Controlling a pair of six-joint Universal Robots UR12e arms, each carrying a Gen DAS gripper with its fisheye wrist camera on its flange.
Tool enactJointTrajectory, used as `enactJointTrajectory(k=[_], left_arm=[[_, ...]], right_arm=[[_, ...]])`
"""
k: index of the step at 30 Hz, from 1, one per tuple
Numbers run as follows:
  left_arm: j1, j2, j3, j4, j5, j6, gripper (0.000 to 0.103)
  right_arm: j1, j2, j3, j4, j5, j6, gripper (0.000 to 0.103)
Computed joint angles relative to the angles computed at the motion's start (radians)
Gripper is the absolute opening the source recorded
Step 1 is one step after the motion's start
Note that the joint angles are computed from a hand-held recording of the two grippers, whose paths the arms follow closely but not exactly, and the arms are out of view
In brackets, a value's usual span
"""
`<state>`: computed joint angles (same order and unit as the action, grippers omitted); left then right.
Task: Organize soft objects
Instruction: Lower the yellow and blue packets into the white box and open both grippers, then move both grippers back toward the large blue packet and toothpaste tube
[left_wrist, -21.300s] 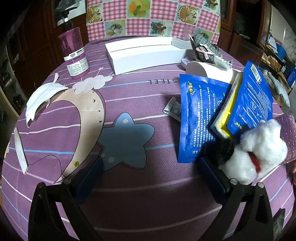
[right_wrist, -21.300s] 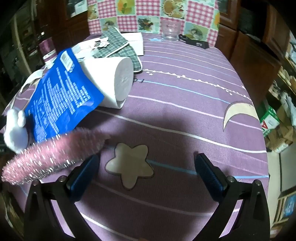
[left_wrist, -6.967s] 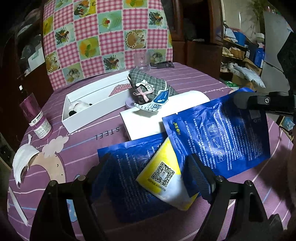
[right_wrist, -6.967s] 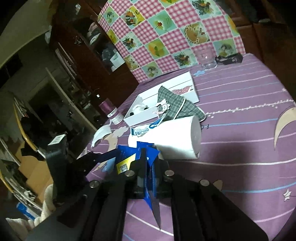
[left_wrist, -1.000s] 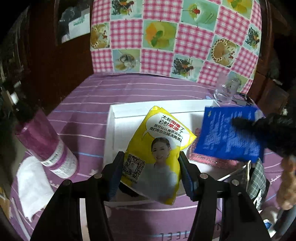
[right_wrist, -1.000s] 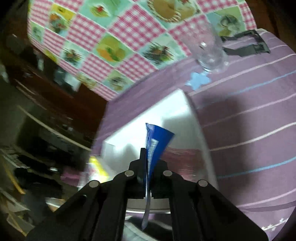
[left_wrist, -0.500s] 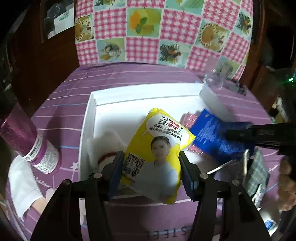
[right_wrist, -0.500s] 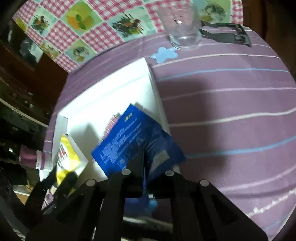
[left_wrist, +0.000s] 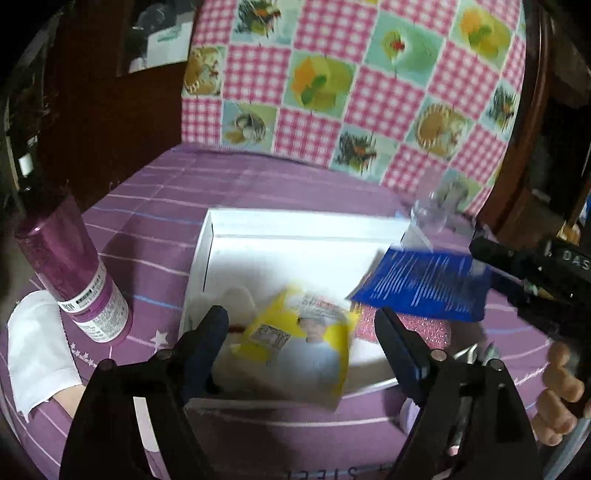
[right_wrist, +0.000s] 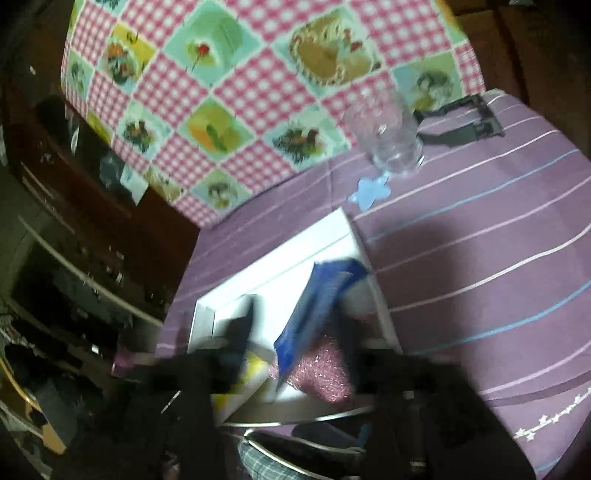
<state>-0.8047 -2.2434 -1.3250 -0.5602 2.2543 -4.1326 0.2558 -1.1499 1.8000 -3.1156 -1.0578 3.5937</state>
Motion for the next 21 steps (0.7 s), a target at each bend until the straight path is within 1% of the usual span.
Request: enactJointTrajectory(k=[1,2,3,4,9,11,15,17,18,19,21], left_arm=[[0.000,0.001,-0.001,0.010,0.003,-0.002,0.083],[0.000,0.003,-0.005,0.023,0.006,-0.003,0.085],[0.000,0.004,-0.007,0.032,0.008,-0.003,0.085],[0.001,0.004,-0.007,0.030,0.011,-0.007,0.085],[0.001,0.006,-0.005,0.019,0.017,-0.016,0.085],[-0.003,0.007,-0.006,0.027,0.025,-0.002,0.085],[-0.022,0.013,-0.005,0.017,0.066,0.016,0.085],[-0.027,0.019,-0.002,-0.003,0.064,0.015,0.084],[-0.031,0.023,0.000,-0.024,0.068,0.010,0.081],[-0.036,0.026,0.000,-0.036,0.079,0.008,0.080],[-0.043,0.033,-0.004,-0.048,0.087,0.009,0.070]], right_arm=[[-0.002,-0.001,0.007,-0.035,-0.004,0.013,0.067],[-0.002,-0.002,0.014,-0.080,-0.011,0.026,0.067],[0.000,-0.008,0.018,-0.086,-0.023,0.027,0.067],[0.002,-0.015,0.015,-0.071,-0.039,0.020,0.067],[0.017,-0.048,0.014,-0.003,-0.102,-0.082,0.067],[0.020,-0.059,0.019,0.010,-0.108,-0.104,0.067],[0.023,-0.078,0.038,0.012,-0.110,-0.137,0.067],[0.027,-0.090,0.049,0.019,-0.120,-0.160,0.067],[0.028,-0.096,0.054,0.014,-0.122,-0.166,0.067],[0.028,-0.103,0.063,0.003,-0.124,-0.168,0.067],[0.028,-0.124,0.086,-0.018,-0.124,-0.170,0.067]])
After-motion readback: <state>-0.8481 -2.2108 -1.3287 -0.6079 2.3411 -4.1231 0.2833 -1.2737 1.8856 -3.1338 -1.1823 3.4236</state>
